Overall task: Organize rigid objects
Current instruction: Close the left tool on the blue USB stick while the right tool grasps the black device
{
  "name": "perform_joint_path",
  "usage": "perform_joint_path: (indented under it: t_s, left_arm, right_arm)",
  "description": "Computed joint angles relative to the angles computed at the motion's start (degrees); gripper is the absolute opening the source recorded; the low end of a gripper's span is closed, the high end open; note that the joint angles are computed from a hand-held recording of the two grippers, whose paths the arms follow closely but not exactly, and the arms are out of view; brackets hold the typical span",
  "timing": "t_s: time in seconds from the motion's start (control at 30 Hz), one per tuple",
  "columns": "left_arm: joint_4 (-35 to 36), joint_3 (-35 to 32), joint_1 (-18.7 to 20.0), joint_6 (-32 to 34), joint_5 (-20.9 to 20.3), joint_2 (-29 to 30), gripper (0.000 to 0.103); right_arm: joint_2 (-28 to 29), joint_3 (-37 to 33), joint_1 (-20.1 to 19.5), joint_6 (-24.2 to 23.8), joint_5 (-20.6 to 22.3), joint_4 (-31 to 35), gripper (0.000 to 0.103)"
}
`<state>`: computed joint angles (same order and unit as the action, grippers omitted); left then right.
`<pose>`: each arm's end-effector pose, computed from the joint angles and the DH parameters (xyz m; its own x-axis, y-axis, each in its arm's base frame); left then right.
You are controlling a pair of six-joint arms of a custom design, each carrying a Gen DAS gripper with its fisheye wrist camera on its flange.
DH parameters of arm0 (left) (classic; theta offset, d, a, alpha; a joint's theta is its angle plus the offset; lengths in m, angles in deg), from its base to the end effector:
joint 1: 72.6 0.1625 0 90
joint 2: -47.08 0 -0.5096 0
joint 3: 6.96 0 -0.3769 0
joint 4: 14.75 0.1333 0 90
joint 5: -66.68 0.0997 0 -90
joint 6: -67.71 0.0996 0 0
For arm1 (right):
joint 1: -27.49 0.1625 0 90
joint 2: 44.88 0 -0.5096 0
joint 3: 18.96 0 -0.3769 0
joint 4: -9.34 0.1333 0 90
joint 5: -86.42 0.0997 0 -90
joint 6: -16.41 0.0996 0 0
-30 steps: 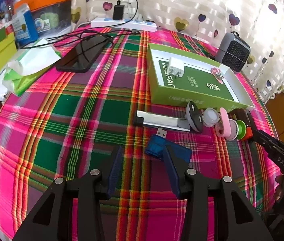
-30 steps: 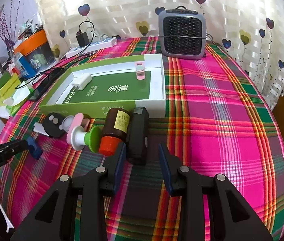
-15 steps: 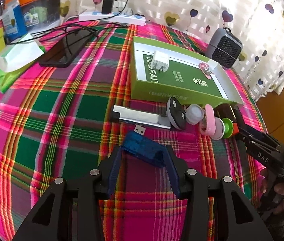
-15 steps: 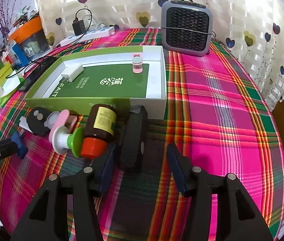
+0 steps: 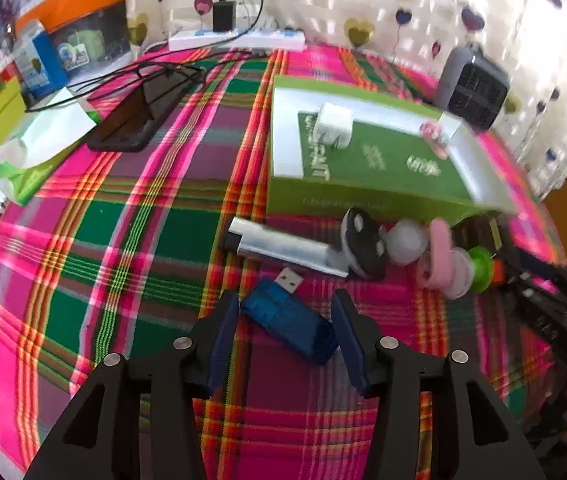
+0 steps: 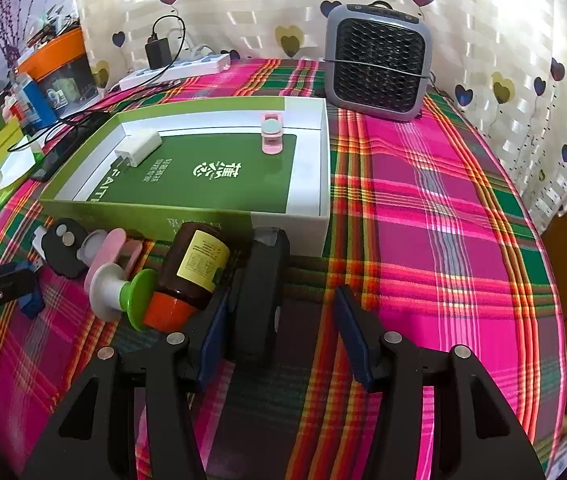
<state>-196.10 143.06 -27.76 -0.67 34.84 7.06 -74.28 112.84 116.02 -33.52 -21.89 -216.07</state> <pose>-0.0867 -0.3936 0.0544 -0.6907 -0.4127 -0.5939 0.0808 0.7720 -0.6305 0.0892 -0.5006 0.0196 -0.6246 -0.5157 0.5865 -0.7091 0.6892 -0.1491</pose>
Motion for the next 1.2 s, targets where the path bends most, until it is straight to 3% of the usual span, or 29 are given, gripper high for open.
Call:
perform_joint_path:
  t_s: [0.13,0.5,0.7,1.1,1.2]
  left_arm:
    - [8.1,-1.2,-0.5,-3.6,0.7,-0.9,0.047]
    - [16.8,-0.1,-2.4,-13.7,0.4,-2.5,0.047]
    - [14.0,0.7,-2.4,-11.5,1.2,-1.7,0.048]
    - [0.3,3.4,-1.6,-0.3,3.4,1.6,0.047]
    - [-3.7,4.0,-1.5,2.3,3.8,2.9,0.043]
  right_arm:
    - [0.3,-0.2,0.1,-1.0,0.0,-0.5,0.053]
    - [-0.3,-0.2,-0.3,-1.0,1.1,0.8,0.053]
    - [-0.3,-0.1,-0.4,-1.0,1.0,0.7,0.053]
    - [0.0,-0.1,-0.3,-0.9,0.2,-0.5,0.053]
    - [0.1,-0.2,-0.3,-0.5,-0.2,-1.2,0.045]
